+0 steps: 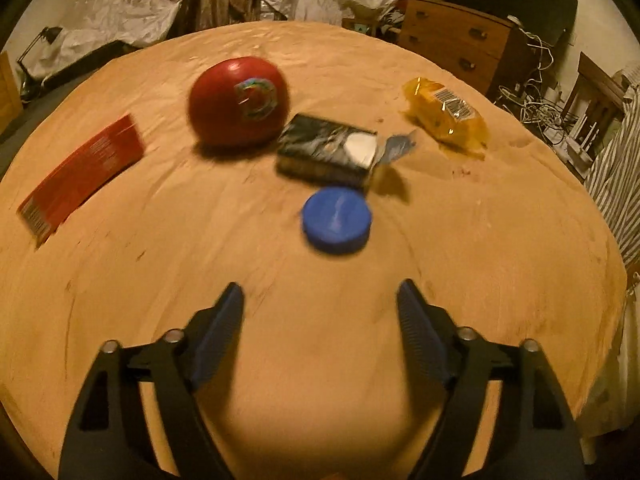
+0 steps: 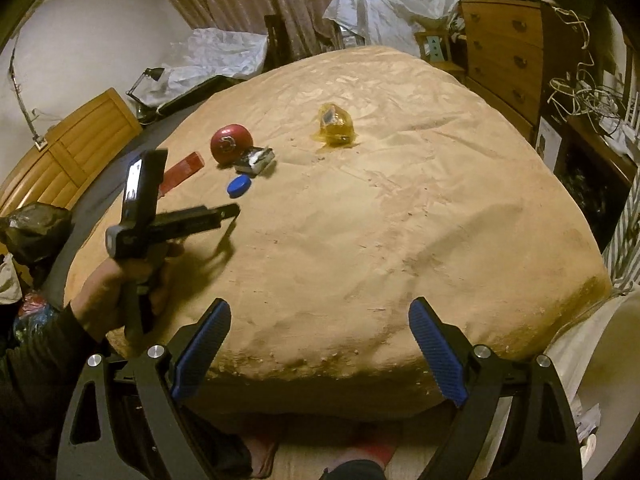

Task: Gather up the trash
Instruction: 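Move both open tools back over the trash on the bed, then grasp the blue bottle cap with the left tool while the right tool grasps the black tissue packet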

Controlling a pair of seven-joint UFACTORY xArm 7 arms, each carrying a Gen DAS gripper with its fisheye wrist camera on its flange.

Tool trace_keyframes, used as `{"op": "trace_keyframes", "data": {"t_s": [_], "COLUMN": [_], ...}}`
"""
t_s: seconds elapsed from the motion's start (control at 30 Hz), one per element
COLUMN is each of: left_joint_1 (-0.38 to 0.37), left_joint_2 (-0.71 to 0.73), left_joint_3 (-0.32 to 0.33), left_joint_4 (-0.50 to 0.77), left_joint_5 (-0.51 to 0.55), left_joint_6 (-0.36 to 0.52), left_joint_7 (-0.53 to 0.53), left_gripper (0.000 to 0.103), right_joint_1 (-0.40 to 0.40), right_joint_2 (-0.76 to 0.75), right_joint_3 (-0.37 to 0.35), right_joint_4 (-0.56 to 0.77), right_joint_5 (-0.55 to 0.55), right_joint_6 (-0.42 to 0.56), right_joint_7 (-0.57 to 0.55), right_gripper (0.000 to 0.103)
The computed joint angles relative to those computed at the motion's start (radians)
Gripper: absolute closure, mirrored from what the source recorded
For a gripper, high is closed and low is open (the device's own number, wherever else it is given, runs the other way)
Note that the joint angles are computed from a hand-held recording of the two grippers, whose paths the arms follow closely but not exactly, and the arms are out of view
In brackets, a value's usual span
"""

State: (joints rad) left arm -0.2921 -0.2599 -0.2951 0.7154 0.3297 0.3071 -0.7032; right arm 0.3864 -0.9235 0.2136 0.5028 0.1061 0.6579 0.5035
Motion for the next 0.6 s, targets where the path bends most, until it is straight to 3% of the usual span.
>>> {"op": "trace_keyframes", "data": {"t_s": [0.07, 0.27, 0.37, 0.4, 0.6], "left_joint_1": [0.026, 0.022, 0.025, 0.017, 0.006], "left_joint_2": [0.036, 0.082, 0.067, 0.058, -0.032], "left_joint_3": [-0.025, -0.018, -0.021, -0.011, 0.020], "left_joint_4": [0.040, 0.103, 0.091, 0.082, -0.003], "left_joint_5": [0.054, 0.151, 0.219, 0.211, 0.147], "left_joint_6": [0.006, 0.052, 0.047, 0.033, 0.002], "left_joint_7": [-0.037, -0.109, -0.173, -0.166, -0.073], "left_gripper": [0.021, 0.022, 0.044, 0.062, 0.066], "right_joint_1": [-0.002, -0.001, 0.006, 0.006, 0.035], "right_joint_2": [0.003, 0.046, 0.071, 0.083, 0.174], "right_joint_3": [-0.006, -0.020, -0.021, -0.019, -0.046], "right_joint_4": [-0.007, -0.020, -0.021, -0.018, 0.013], "right_joint_5": [0.000, 0.007, 0.009, 0.005, 0.007], "right_joint_6": [-0.006, -0.055, -0.084, -0.093, -0.164], "right_joint_7": [-0.003, -0.016, -0.025, -0.030, -0.101], "right_gripper": [0.013, 0.013, 0.013, 0.013, 0.013]}}
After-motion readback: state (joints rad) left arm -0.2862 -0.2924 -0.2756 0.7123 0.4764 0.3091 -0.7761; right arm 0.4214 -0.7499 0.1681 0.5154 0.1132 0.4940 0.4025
